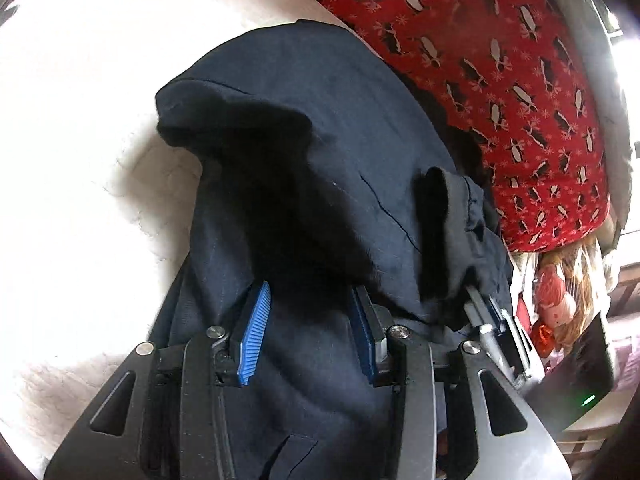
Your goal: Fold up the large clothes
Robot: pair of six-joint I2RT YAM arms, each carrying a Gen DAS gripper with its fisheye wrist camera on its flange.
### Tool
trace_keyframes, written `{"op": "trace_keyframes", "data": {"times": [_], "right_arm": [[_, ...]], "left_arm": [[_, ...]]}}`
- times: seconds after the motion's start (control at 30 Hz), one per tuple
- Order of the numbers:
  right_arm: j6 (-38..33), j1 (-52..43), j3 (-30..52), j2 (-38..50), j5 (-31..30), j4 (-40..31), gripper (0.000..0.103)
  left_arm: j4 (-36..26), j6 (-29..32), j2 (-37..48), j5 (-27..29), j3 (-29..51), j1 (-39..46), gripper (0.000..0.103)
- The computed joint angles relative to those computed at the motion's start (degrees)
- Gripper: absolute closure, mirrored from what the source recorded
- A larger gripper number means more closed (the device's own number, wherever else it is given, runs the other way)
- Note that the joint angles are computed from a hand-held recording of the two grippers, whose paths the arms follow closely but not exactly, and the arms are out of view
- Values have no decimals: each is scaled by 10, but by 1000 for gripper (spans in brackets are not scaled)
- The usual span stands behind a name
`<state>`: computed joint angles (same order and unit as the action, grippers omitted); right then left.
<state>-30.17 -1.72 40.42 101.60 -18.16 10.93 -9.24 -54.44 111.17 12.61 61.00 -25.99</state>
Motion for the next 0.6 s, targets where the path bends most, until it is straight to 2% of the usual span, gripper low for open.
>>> {"op": "trace_keyframes", "data": {"times": [0.07, 0.17, 0.3, 0.4, 0.53, 0.6], "right_arm": [[37, -36, 15, -9, -63, -29, 89], [108, -131, 57, -16, -191, -93, 90], [169, -255, 156, 47, -322, -208, 91], [187, -321, 230, 117, -351, -273, 91], [164, -372, 305, 202, -344, -361, 90], [159, -389, 319, 220, -351, -386, 85]], "left_arm": [[3, 3, 2, 2, 1, 2, 66], [10, -2, -3, 10, -7, 3, 66], [15, -8, -6, 11, -8, -6, 65], [12, -13, -2, 13, -1, -13, 65], [17, -16, -17, 25, -14, -17, 65], [35, -19, -36, 28, -34, -21, 65]]}}
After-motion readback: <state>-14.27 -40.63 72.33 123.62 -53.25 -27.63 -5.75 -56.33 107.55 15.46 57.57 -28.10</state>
